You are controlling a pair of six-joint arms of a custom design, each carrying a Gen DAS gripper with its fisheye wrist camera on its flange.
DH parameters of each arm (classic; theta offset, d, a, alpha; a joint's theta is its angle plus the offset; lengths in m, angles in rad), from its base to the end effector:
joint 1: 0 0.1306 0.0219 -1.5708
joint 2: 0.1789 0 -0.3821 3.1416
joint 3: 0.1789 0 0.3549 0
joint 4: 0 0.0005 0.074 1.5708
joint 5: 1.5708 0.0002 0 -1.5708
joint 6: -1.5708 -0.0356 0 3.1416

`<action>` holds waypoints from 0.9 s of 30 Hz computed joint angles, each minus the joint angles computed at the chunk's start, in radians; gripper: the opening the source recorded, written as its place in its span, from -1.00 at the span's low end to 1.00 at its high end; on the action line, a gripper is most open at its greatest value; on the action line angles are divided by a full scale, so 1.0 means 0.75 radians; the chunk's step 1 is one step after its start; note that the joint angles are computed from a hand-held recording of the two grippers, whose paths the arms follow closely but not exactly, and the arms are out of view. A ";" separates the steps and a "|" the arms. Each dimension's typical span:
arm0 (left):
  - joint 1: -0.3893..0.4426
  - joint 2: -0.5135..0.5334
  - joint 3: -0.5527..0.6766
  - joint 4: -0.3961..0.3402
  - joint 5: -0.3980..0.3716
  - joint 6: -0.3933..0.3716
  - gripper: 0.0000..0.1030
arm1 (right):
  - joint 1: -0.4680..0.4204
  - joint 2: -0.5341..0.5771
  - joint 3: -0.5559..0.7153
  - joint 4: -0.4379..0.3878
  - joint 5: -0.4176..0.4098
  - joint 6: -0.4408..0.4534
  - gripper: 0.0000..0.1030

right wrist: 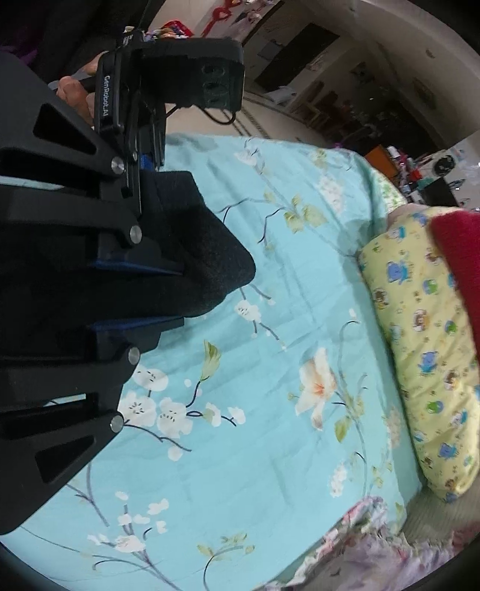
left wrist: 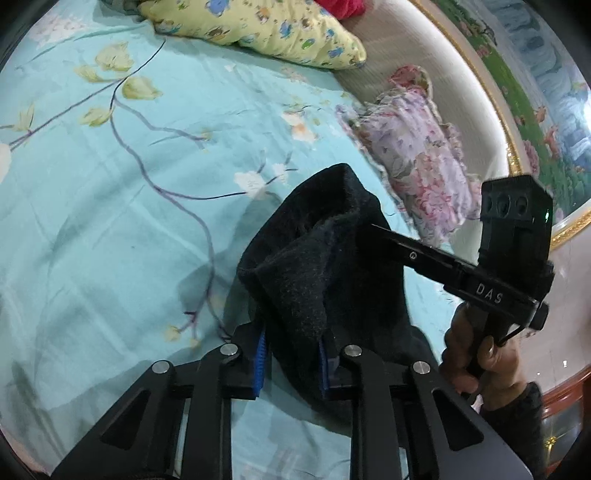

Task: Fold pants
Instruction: 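Grasp the folded end with the left gripper while the right gripper grasps beside it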

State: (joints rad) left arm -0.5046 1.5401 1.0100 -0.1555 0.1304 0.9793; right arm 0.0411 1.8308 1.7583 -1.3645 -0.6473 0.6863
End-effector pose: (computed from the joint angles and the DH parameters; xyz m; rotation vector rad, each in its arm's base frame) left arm 0.4081 -0.2312 0.2597 -0.4969 2.3733 -0.8928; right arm 0.5504 0.0436 0.3493 -1.0178 2.5033 0.8021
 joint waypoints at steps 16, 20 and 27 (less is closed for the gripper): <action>-0.171 -0.085 0.201 -0.124 -0.068 -0.148 -0.64 | -0.236 -0.246 -0.139 0.084 -0.280 -0.107 -0.62; -0.228 -0.075 0.262 -0.155 -0.087 -0.185 -0.64 | -0.320 -0.300 -0.187 0.099 -0.354 -0.124 -0.63; -0.324 -0.040 0.370 -0.221 -0.112 -0.236 -0.64 | -0.449 -0.364 -0.267 0.140 -0.464 -0.144 -0.63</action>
State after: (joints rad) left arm -0.7473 1.5098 1.2873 -0.3215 0.0461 0.8021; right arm -0.2954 1.5578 1.5577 -1.2596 -0.9952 0.5782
